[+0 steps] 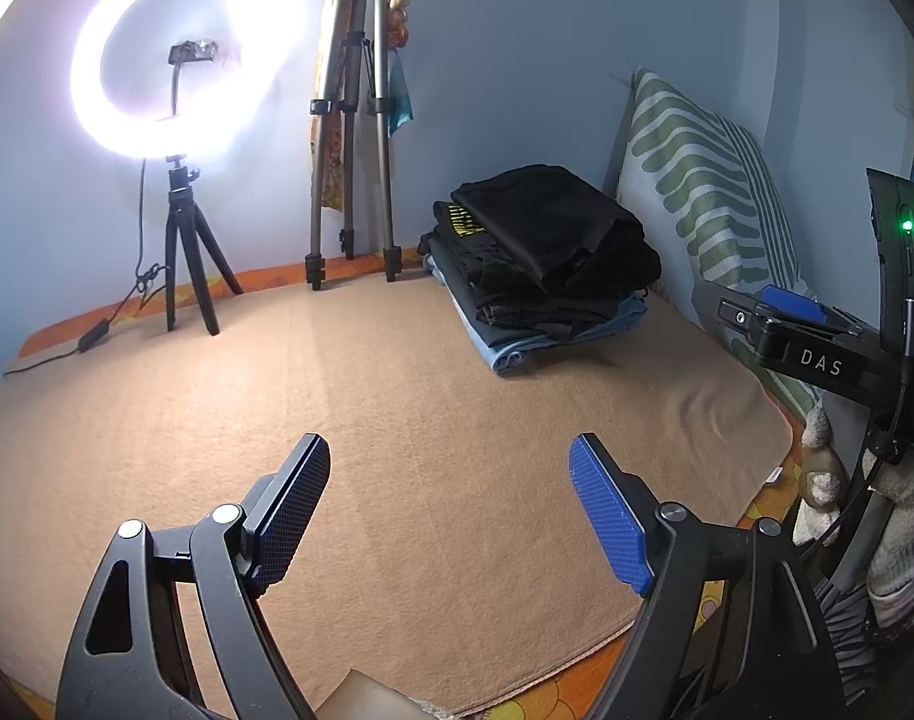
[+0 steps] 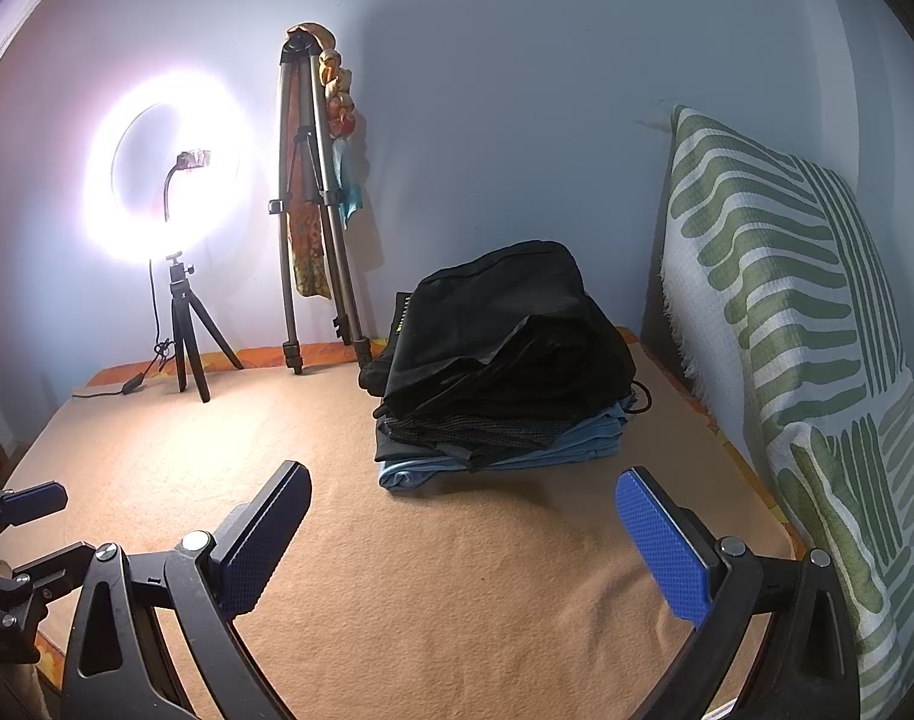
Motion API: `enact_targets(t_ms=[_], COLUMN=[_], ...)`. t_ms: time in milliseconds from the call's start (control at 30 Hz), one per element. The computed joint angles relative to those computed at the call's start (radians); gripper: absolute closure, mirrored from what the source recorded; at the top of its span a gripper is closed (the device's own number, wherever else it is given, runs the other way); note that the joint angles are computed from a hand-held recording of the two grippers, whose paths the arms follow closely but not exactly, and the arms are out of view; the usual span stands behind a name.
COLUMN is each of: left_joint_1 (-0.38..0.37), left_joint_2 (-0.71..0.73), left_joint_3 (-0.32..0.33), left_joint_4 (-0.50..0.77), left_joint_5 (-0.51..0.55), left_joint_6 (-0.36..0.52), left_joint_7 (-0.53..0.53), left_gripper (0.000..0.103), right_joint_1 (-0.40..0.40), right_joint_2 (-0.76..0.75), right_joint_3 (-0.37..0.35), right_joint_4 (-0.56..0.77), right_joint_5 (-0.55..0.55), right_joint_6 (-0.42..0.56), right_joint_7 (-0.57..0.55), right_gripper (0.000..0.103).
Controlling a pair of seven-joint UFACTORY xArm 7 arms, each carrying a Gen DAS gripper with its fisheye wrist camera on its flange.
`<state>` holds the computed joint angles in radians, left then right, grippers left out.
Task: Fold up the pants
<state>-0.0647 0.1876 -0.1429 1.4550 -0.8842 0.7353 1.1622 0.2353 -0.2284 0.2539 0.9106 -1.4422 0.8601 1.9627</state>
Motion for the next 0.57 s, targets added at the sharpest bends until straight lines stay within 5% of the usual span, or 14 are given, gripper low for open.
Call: enact_targets(t_ms=[567], left_joint_1=[-0.008], left_joint_2=[-0.016], left_joint_3=[0.005], left_joint_4=[-0.023], left_joint_5=[-0.033], left_joint_6=[-0.021], left_joint_7=[0.026], left_gripper=[0.021], right_joint_1=[0.008], right_joint_2=[0.008], right_joint_3=[0.001], right_joint_4=[0.004], right_joint_5=[0.008], right_joint_6=[0.009], right_joint_7=[-0.007], right_gripper=[0.0])
